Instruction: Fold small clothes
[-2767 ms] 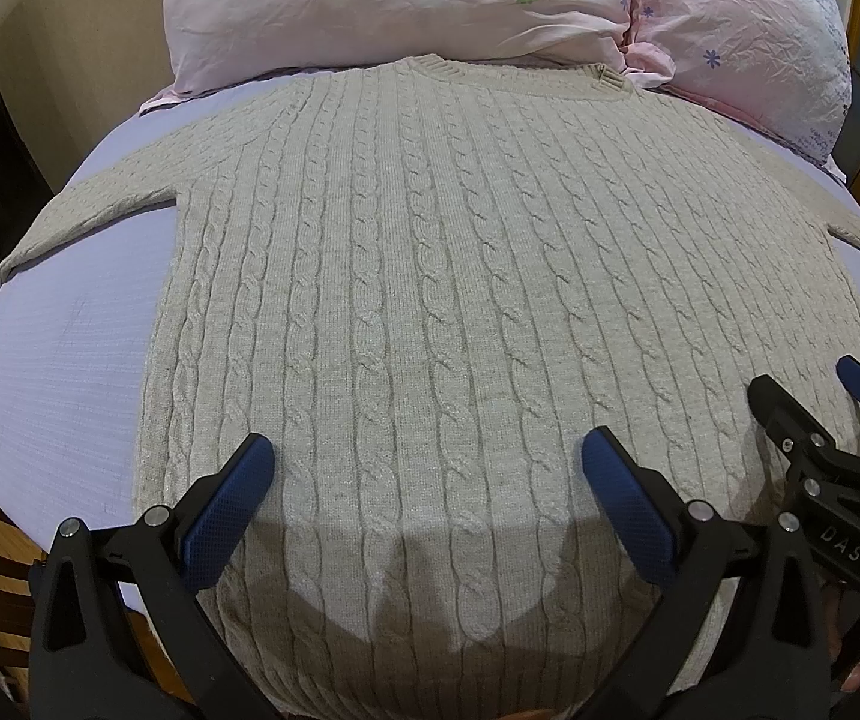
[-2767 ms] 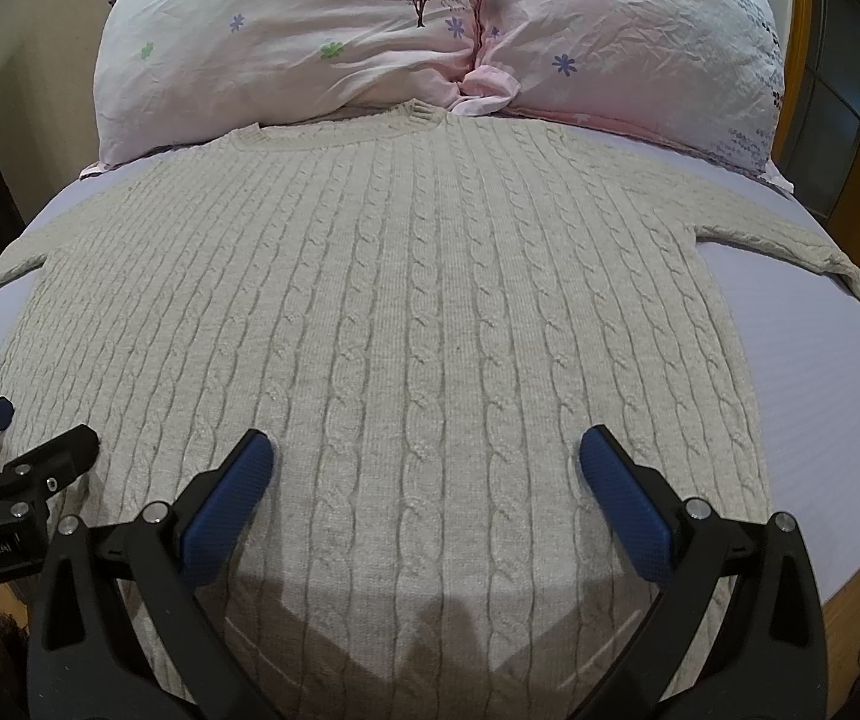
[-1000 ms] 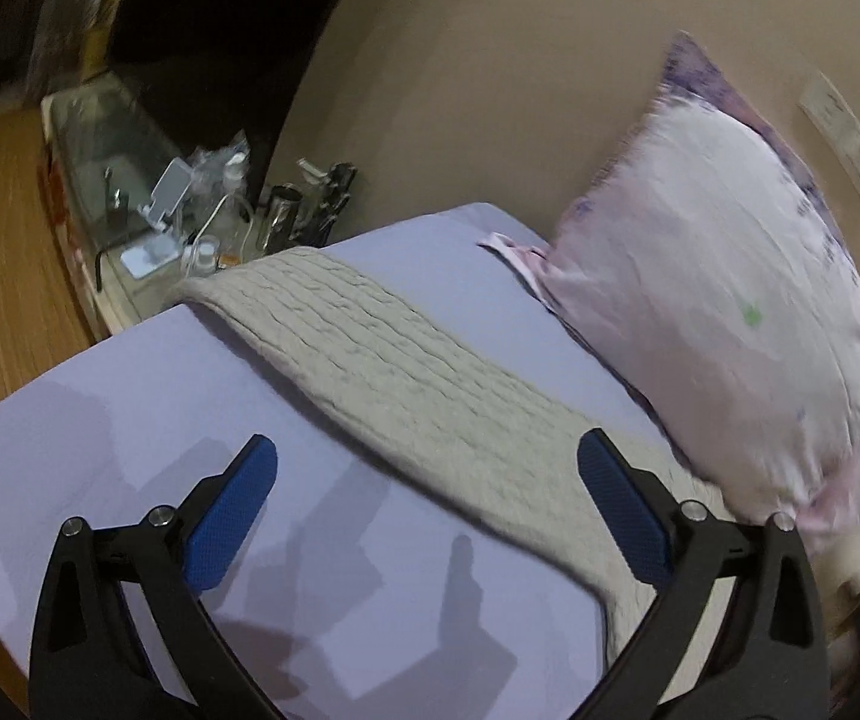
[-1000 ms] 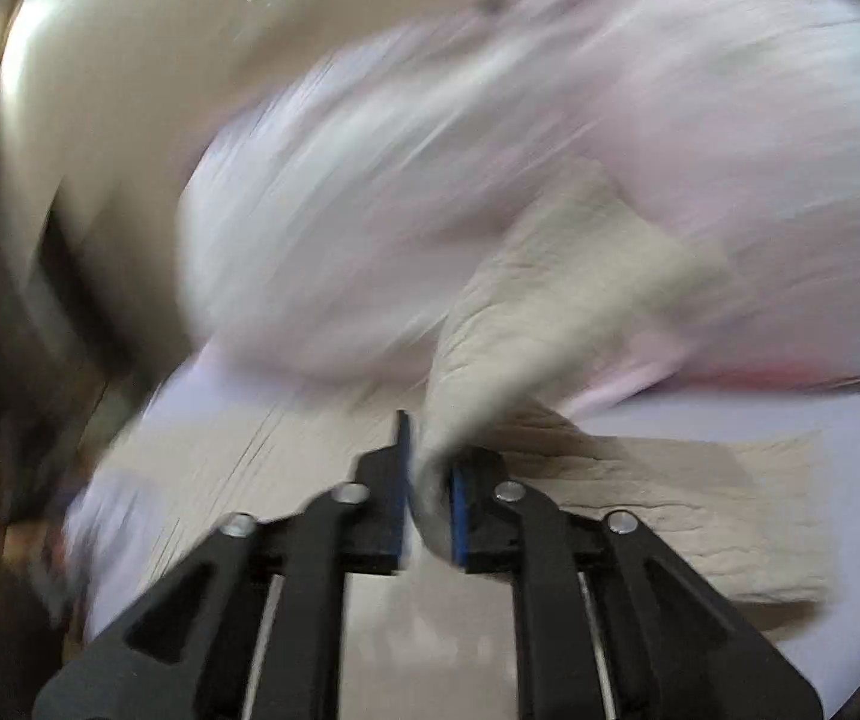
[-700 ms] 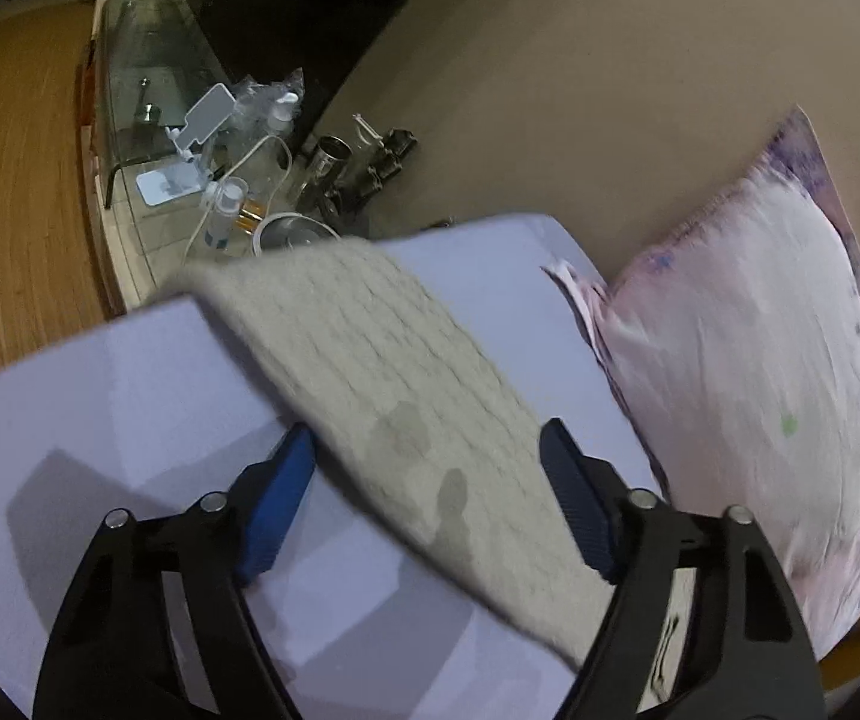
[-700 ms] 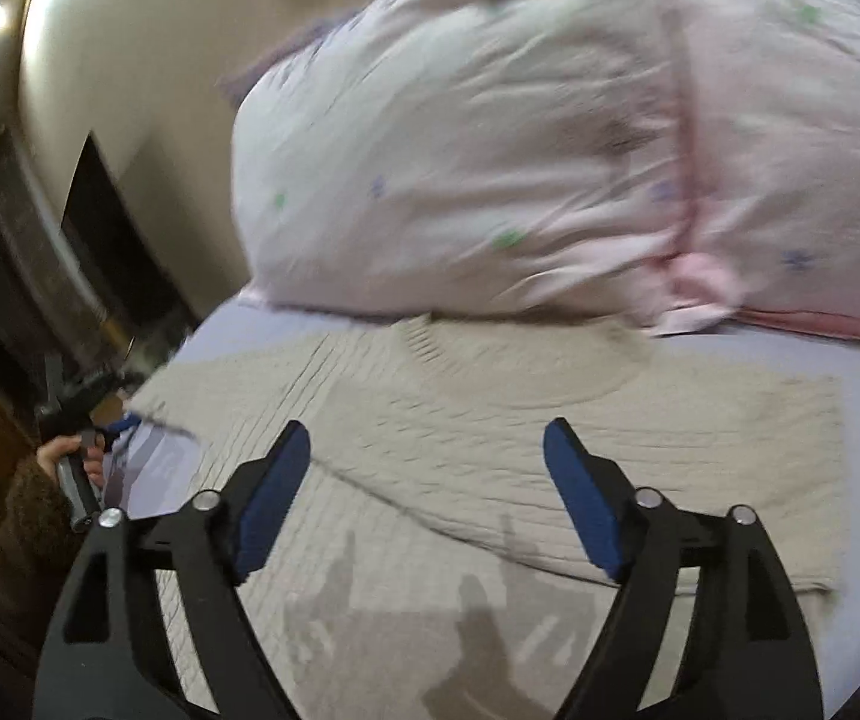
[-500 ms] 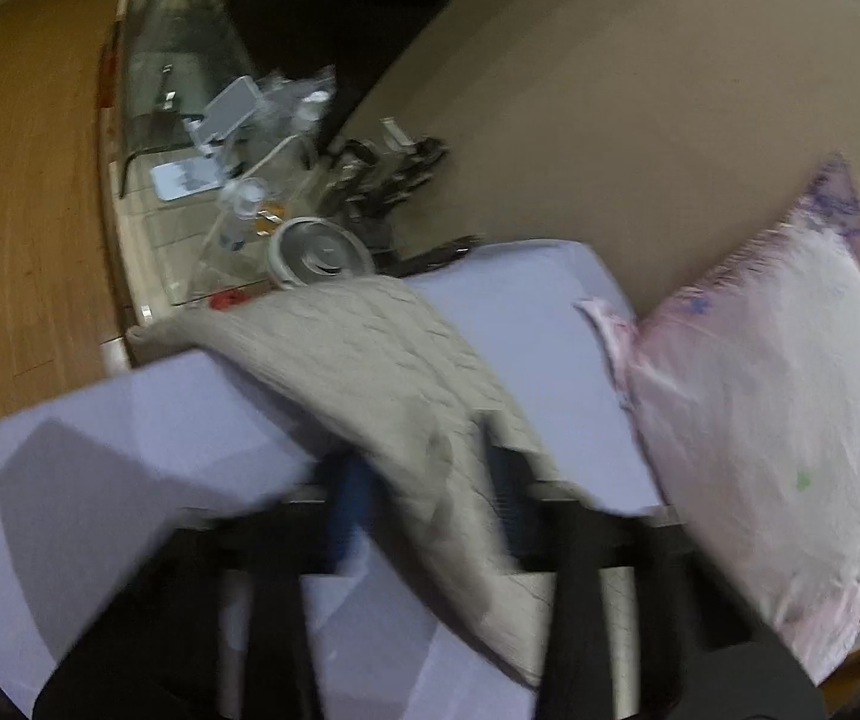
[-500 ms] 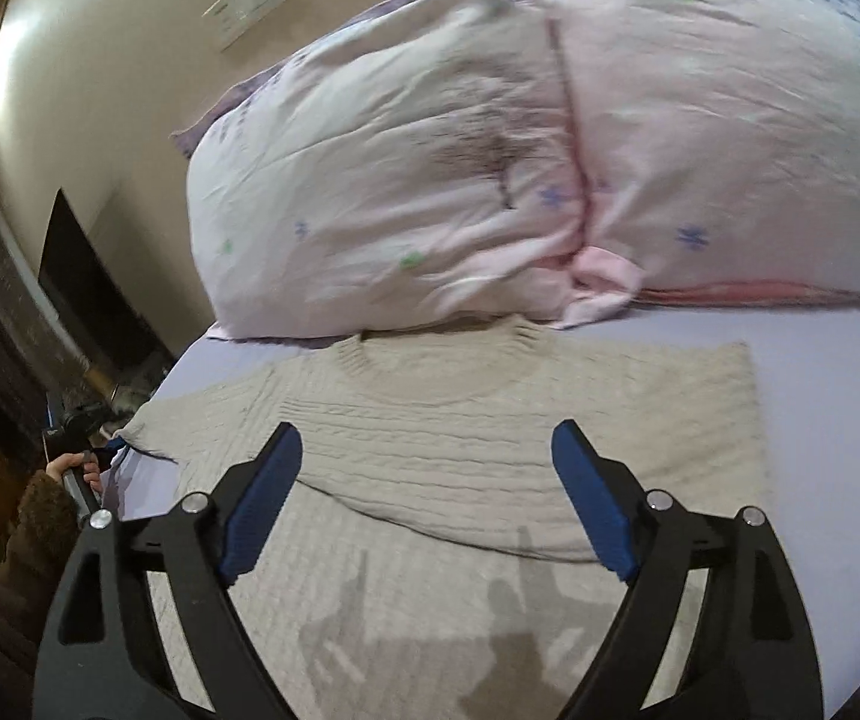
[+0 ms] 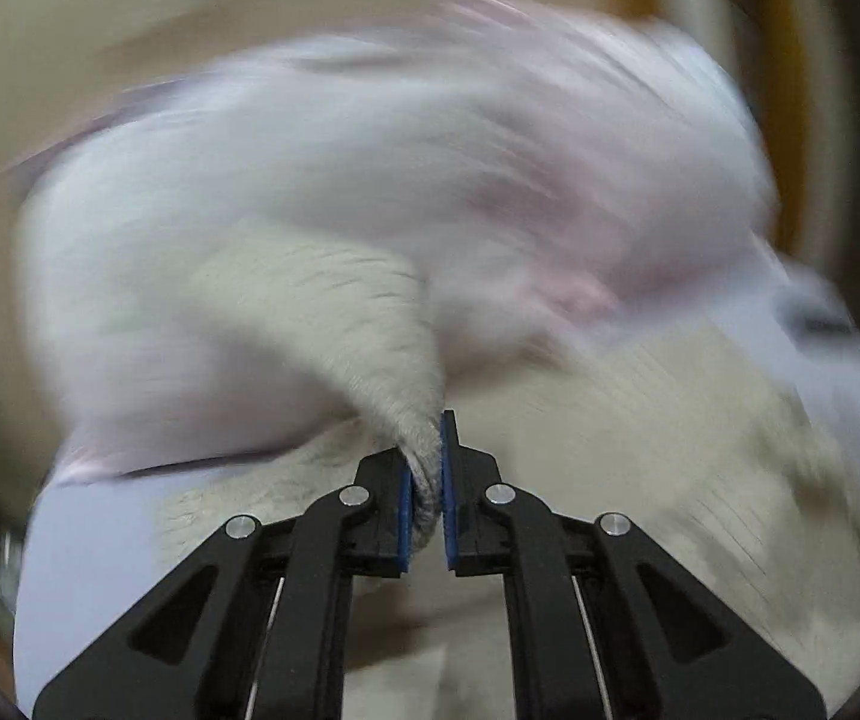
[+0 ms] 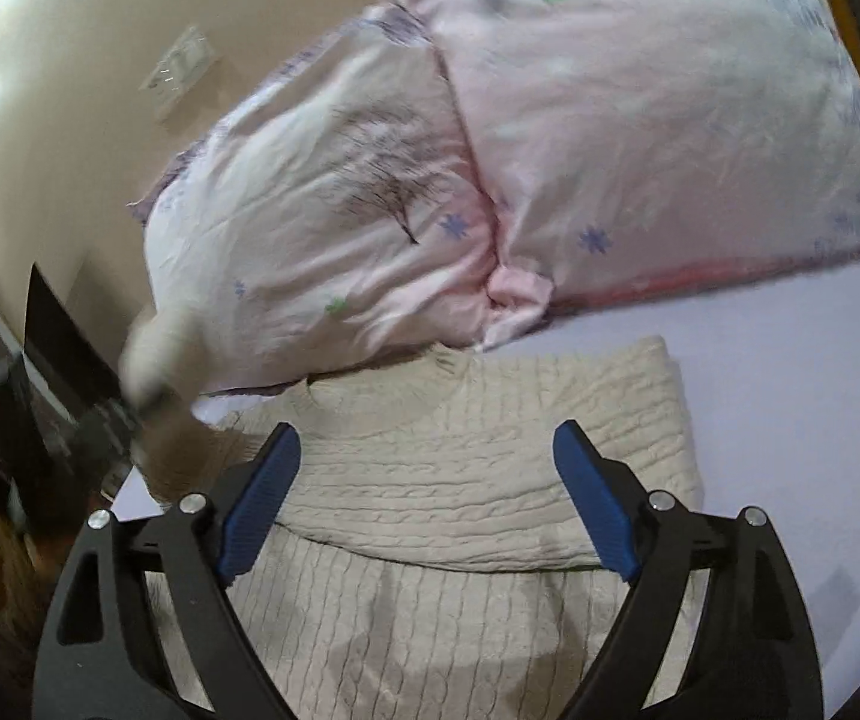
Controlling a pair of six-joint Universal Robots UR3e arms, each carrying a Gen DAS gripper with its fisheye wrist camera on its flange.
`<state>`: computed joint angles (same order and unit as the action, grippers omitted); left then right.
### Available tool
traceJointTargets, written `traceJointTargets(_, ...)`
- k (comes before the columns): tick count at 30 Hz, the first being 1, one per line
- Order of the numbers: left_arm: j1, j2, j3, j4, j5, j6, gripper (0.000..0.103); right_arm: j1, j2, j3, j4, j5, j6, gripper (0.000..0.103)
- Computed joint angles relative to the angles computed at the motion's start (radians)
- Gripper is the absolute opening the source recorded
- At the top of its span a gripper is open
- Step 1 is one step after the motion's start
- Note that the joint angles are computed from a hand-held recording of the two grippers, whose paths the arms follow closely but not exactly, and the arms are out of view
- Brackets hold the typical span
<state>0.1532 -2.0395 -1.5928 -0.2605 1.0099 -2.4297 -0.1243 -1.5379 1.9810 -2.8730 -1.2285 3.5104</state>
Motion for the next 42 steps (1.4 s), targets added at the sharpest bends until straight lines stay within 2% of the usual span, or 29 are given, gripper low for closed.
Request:
traceJointTargets(2,-0.096,-0.006,-0.077,0.016,0.079,0.097,0.009,-0.036,0.003,0.009,0.031,0.023,-0.005,0.086)
traceJointTargets(3,-0.094,0.009,-0.115,0.028,0.079,0.108,0.009,-0.046,0.002,0.011,0.045,0.023,0.011,0.085)
traceJointTargets(5,-0.017,0.069,-0.187,0.018,0.0,0.111,0.011,-0.099,-0.018,0.037,0.076,0.077,0.0,0.076)
traceJointTargets(7,0.121,0.146,-0.224,-0.09,-0.11,0.101,0.02,-0.12,-0.007,0.029,0.116,0.087,-0.014,0.066)
traceJointTargets(8,0.167,0.166,-0.231,-0.126,-0.137,0.096,0.029,-0.121,0.014,0.007,0.147,0.093,-0.013,0.06)
traceJointTargets(9,0.239,0.194,-0.246,-0.175,-0.161,0.102,0.032,-0.115,0.035,-0.015,0.167,0.094,-0.008,0.057)
traceJointTargets(11,0.327,0.231,-0.264,-0.252,-0.166,0.124,0.032,-0.098,0.118,-0.082,0.185,0.126,0.001,0.047)
traceJointTargets(12,0.368,0.243,-0.274,-0.279,-0.158,0.129,0.032,-0.09,0.142,-0.108,0.193,0.131,0.008,0.046)
traceJointTargets(14,0.446,0.266,-0.319,-0.278,-0.134,0.13,0.033,-0.064,0.221,-0.215,0.232,0.139,0.045,0.045)
traceJointTargets(16,0.521,0.304,-0.382,-0.287,-0.131,0.156,0.038,-0.023,0.315,-0.349,0.262,0.121,0.105,0.046)
traceJointTargets(18,0.562,0.325,-0.408,-0.329,-0.131,0.176,0.043,0.025,0.413,-0.527,0.368,0.068,0.129,0.047)
traceJointTargets(21,0.601,0.359,-0.45,-0.373,-0.115,0.192,0.051,0.12,0.595,-0.823,0.553,-0.085,0.146,0.051)
traceJointTargets(22,0.608,0.364,-0.464,-0.373,-0.103,0.196,0.053,0.138,0.644,-0.867,0.557,-0.117,0.13,0.041)
traceJointTargets(23,0.607,0.36,-0.459,-0.384,-0.093,0.203,0.055,0.152,0.661,-0.87,0.524,-0.16,0.111,0.014)
traceJointTargets(24,0.612,0.358,-0.462,-0.387,-0.089,0.208,0.055,0.145,0.648,-0.831,0.463,-0.15,0.103,0.006)
traceJointTargets(27,0.658,0.373,-0.473,-0.45,-0.113,0.265,0.058,0.073,0.45,-0.54,0.183,-0.063,0.192,0.006)
traceJointTargets(29,0.676,0.37,-0.476,-0.476,-0.129,0.294,0.06,0.055,0.284,-0.331,0.059,-0.119,0.187,0.007)
traceJointTargets(30,0.678,0.364,-0.472,-0.491,-0.135,0.303,0.06,0.049,0.204,-0.234,0.064,-0.154,0.173,0.007)
traceJointTargets(31,0.686,0.364,-0.478,-0.5,-0.145,0.317,0.061,0.037,0.164,-0.178,0.074,-0.149,0.167,0.014)
traceJointTargets(34,0.711,0.382,-0.487,-0.557,-0.177,0.372,0.062,-0.047,-0.029,0.061,0.173,-0.091,0.169,0.036)
traceJointTargets(35,0.73,0.392,-0.475,-0.633,-0.192,0.416,0.062,-0.075,-0.105,0.138,0.192,-0.072,0.161,0.041)
traceJointTargets(38,0.781,0.42,-0.467,-0.781,-0.22,0.527,0.061,-0.177,-0.407,0.352,0.33,-0.013,0.098,0.046)
traceJointTargets(40,0.815,0.433,-0.448,-0.907,-0.23,0.612,0.061,-0.271,-0.61,0.427,0.516,0.089,0.019,0.046)
traceJointTargets(42,0.856,0.429,-0.393,-1.116,-0.23,0.736,0.052,-0.365,-0.819,0.445,0.778,0.173,-0.091,0.041)
